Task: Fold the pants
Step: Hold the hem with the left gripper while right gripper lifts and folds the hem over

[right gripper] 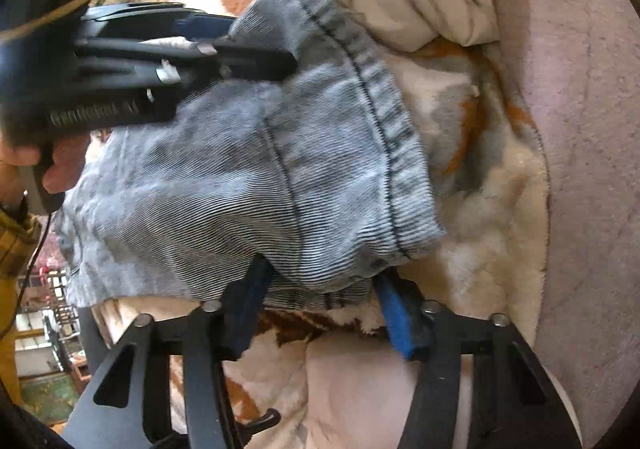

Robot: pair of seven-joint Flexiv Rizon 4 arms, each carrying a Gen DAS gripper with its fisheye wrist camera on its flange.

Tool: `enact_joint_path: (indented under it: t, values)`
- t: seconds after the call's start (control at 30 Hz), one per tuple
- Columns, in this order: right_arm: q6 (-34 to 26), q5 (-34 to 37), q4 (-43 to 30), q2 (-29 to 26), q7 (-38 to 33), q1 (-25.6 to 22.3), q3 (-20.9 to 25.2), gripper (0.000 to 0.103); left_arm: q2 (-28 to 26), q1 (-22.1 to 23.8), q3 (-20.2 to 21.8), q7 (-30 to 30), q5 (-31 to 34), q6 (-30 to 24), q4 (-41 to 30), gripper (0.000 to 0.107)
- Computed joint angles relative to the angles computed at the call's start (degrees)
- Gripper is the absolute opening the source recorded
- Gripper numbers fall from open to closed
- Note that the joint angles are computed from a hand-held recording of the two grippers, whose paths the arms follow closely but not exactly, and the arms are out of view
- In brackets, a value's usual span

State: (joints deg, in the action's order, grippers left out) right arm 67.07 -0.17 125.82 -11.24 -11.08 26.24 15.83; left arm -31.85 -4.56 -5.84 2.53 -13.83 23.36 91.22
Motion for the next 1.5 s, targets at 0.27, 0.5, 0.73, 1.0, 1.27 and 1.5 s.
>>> enact_joint_path:
  t: [0.27,0.5,0.73,1.0,1.27,1.5]
  values:
    - [4.9,0.1,2.1,-0.2,0.8,0.0,-0.3,0.048,0.2,-0.7,0.0,-1.0,0.3,1.3,1.0,0.05]
    - [2.2,-5.4,1.6,0.7,4.6,1.0,-1.6,0.028,2.9,0.3,-0.4,0.4,-2.0,2.6,4.9,0.023]
    - [2.6,-10.6,0.6,3.0,5.6,0.9,-2.1,0.016,6.2,2.3,-0.3,3.2,-5.7,-0.1,7.2,0.018]
    - [-2.5,-14.2,-2.4,3.7,6.9,1.5,-1.8,0.015,7.9,4.5,0.8,5.0,-8.8,-6.3,4.9,0.018]
    - [-6.4,-19.1,-7.8,2.9,7.5,3.3,-1.7,0.015,6.6,8.9,2.1,7.3,-11.1,-13.9,-2.2,0.018]
    - [-10.1,-21.7,-17.2,-1.8,3.3,6.1,-1.8,0.015,3.7,14.0,2.5,7.9,-14.4,-20.5,-9.7,0.018]
